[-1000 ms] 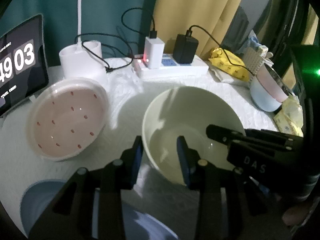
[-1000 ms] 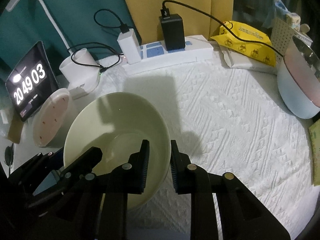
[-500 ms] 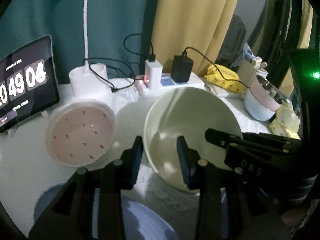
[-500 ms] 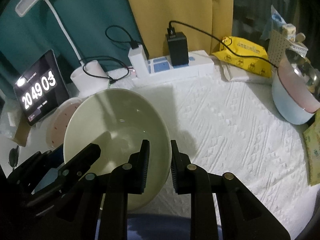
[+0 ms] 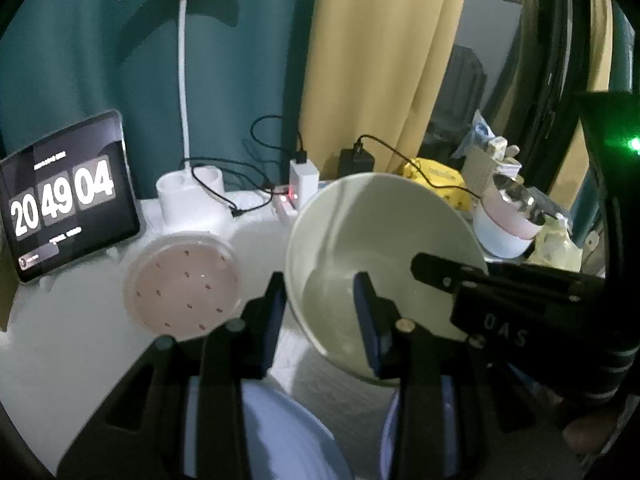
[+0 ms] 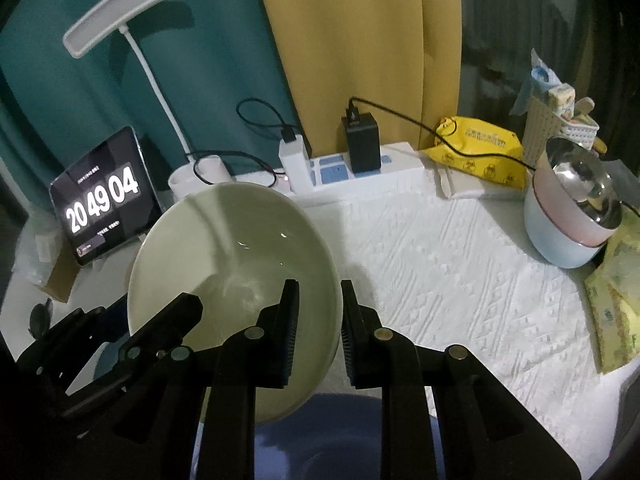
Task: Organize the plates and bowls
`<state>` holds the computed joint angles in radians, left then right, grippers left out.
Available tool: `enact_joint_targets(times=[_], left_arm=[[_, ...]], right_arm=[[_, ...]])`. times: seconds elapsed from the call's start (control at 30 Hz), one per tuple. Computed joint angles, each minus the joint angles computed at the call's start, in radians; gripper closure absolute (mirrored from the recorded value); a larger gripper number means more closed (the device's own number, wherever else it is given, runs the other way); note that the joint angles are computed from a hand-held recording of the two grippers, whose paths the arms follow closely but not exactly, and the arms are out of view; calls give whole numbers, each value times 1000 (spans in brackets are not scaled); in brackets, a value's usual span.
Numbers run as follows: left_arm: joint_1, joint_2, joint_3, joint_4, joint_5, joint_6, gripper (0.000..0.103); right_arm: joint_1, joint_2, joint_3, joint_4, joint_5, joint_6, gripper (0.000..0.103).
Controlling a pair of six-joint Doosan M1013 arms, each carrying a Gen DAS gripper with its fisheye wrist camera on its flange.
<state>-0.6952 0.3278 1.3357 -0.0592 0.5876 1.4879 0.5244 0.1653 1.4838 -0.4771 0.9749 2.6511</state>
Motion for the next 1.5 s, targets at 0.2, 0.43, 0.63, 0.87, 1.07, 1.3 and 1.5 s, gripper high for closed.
enact_joint_targets(times=[0.2,0.43,0.63,0.87,1.07,1.3,1.5], left_arm=[[-4,-28,21,2,-21,1,68],[-10,-55,42,4,-29,1,68],[-19,-76,58,12,-34,9,68],[-31,-98,78,18,-39,11,68],[-44,-116,97,23,-44,17,68],[-58,-129,114,24,-40,17,68],[-69,-136,125,25,-33,25,68]], right_arm=[[20,-13,-4,-36,11,24,82],[40,-30,2,-65,24,53,82],[58,-47,10,-89,37,80,82],[77,-68,24,-112,50,113,82],[92,-88,42,-126,62,143,82],[108,-111,67,-139,76,178,82],[119,-124,84,-143,84,204,82]])
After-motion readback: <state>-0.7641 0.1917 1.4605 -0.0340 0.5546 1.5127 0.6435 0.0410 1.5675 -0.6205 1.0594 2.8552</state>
